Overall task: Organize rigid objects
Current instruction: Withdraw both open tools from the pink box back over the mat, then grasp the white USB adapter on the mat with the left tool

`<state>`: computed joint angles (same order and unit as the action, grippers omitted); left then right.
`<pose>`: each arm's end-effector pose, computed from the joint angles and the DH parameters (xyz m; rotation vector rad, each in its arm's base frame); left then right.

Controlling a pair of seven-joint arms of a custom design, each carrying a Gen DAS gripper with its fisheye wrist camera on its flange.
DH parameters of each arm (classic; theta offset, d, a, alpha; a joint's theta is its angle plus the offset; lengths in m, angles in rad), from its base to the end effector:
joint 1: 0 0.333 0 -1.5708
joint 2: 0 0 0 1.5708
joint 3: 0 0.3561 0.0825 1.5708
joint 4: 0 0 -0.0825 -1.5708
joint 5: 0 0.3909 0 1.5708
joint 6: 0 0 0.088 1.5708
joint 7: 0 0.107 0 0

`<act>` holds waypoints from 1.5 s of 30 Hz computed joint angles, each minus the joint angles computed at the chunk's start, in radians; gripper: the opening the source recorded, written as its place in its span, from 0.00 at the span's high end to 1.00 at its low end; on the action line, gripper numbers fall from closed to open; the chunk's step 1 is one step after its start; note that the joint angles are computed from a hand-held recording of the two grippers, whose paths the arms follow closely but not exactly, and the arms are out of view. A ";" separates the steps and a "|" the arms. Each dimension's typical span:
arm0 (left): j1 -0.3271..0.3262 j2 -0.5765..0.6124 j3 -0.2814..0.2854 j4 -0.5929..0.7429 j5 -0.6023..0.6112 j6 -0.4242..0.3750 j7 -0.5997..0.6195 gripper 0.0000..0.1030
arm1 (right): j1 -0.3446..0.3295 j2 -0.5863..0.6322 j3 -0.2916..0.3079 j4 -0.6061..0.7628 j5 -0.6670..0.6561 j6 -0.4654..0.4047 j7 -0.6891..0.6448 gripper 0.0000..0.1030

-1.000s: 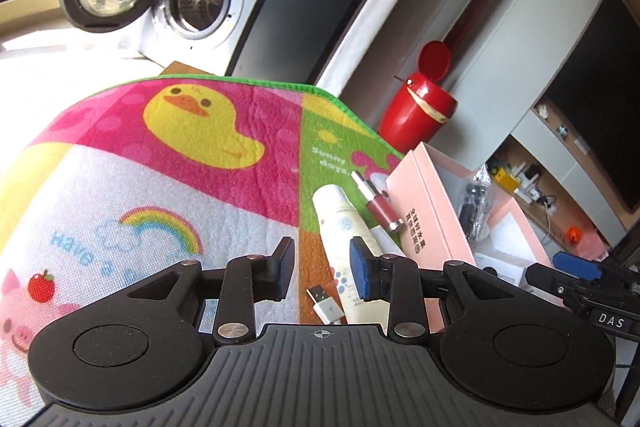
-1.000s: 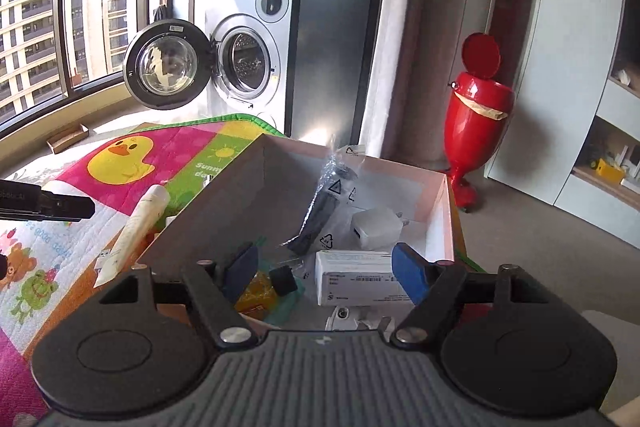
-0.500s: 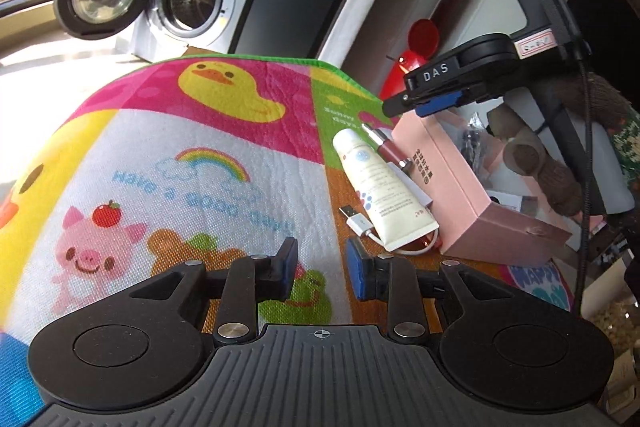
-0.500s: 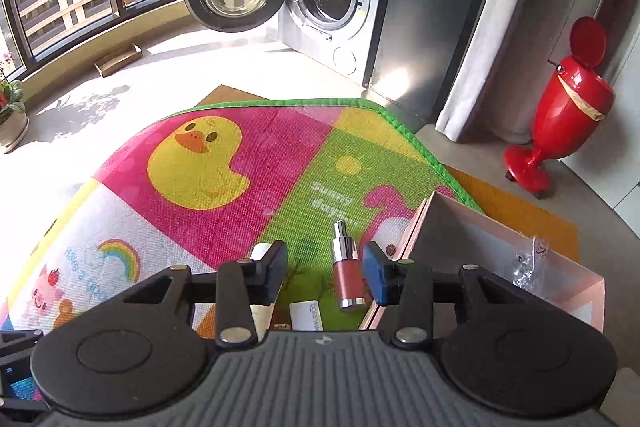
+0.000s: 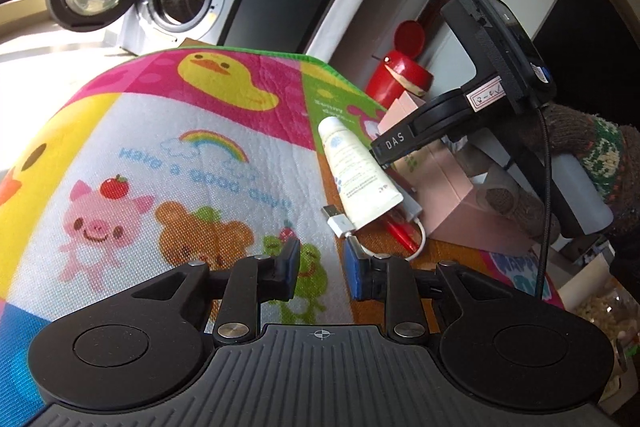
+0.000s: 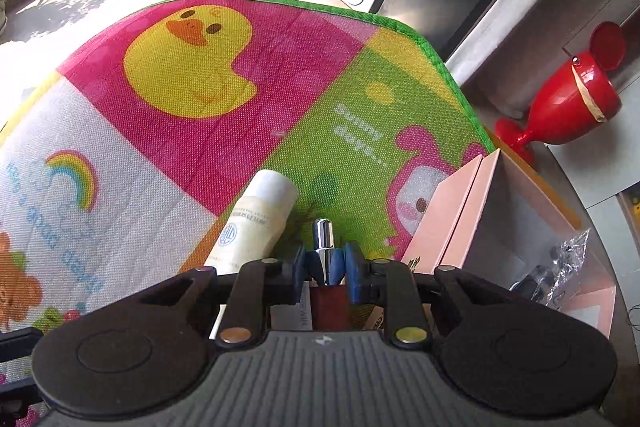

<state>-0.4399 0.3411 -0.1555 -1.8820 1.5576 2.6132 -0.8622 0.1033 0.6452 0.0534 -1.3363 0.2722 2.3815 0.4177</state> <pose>0.5443 -0.3847 0.3901 -2.1271 1.1513 -1.1289 0.7858 0.1153 0.4241 -2.6876 0.5987 -0.4330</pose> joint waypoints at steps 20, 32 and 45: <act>-0.081 0.064 0.005 0.128 -0.273 0.012 0.403 0.74 | -0.266 -0.221 0.028 -0.401 0.625 0.171 -0.636 0.59; -0.157 0.235 0.026 0.376 -0.585 -0.100 0.723 0.69 | -0.372 -0.154 0.017 -0.342 0.752 0.013 -0.525 0.25; -0.236 0.196 0.114 0.297 -0.463 -0.066 0.680 0.76 | -0.330 -0.143 -0.020 -0.295 0.616 -0.085 -0.462 0.03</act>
